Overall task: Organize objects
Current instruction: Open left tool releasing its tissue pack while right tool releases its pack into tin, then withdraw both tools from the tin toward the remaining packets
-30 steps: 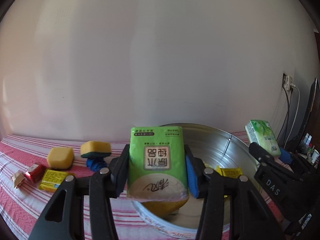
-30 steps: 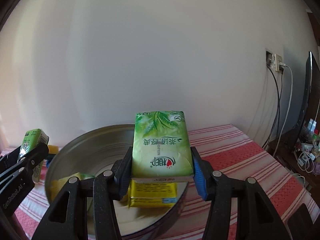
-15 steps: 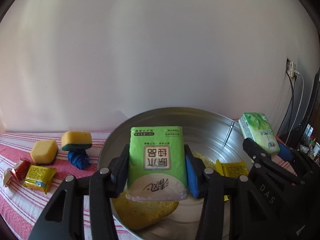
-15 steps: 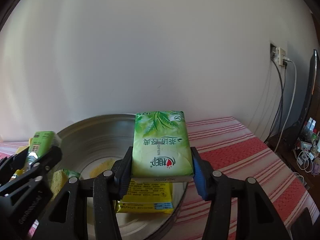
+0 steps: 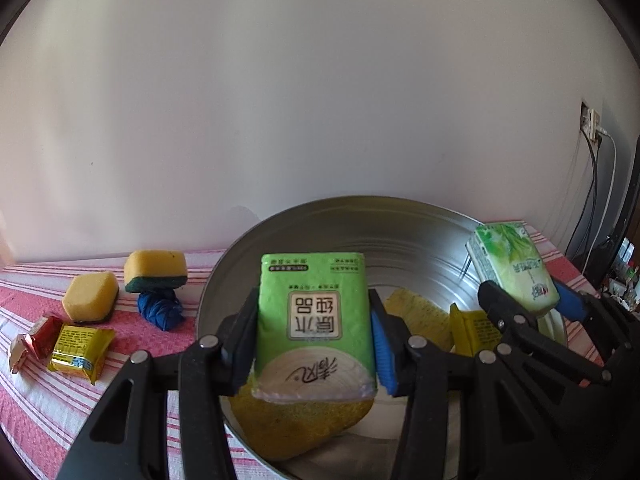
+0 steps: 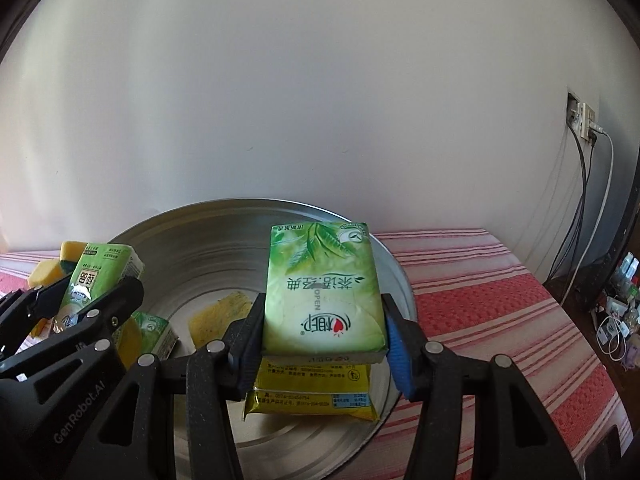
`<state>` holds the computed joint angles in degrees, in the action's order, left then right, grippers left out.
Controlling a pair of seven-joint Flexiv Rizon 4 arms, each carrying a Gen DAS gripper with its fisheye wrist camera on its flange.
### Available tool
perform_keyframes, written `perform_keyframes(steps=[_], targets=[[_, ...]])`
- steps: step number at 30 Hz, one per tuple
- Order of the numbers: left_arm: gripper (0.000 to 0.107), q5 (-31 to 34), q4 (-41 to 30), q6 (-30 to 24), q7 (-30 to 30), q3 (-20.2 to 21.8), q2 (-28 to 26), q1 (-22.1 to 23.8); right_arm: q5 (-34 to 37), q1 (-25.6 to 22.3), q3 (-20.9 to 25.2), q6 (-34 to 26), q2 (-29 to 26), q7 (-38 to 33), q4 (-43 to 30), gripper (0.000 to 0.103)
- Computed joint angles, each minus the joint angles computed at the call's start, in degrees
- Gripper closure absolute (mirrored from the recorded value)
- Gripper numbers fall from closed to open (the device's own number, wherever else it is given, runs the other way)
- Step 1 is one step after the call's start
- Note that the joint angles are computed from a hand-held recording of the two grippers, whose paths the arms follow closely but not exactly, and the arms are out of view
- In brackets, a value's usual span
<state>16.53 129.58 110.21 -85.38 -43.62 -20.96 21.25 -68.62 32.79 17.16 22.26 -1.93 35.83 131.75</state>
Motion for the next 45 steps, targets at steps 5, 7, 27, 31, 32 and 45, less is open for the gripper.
perform_keyframes(steps=[5, 7, 27, 31, 32, 45], targets=[[0.058, -0.82, 0.22, 0.67, -0.95, 4.2, 1.13, -4.45, -0.42, -0.68, -0.3, 2.09, 0.41, 0.57, 0.59, 0.047], [0.058, -0.85, 0.2, 0.88, -1.3, 5.63, 1.31, -5.93, -0.71, -1.01, -0.45, 3.14, 0.49, 0.69, 0.77, 0.047], [0.004, 8.6, -0.42, 5.54, -13.38, 11.72, 5.53, -4.41, -10.02, -3.91, -0.18, 6.85, 3.6, 10.93, 4.49, 0.011], [0.004, 9.34, -0.56, 5.7, -13.46, 13.71, 6.19, -5.34, -8.79, -2.8, 0.29, 4.53, 2.66, 9.44, 3.33, 0.01], [0.004, 9.45, -0.52, 5.6, -13.61, 13.92, 6.37, -5.38, -8.91, -2.67, 0.23, 4.35, 2.58, 9.32, 3.32, 0.01], [0.004, 9.66, 0.87, 5.78, -14.45, 15.97, 6.32, -4.21, -8.55, 0.4, 1.14, -3.06, 0.92, 7.86, 1.75, 0.011]])
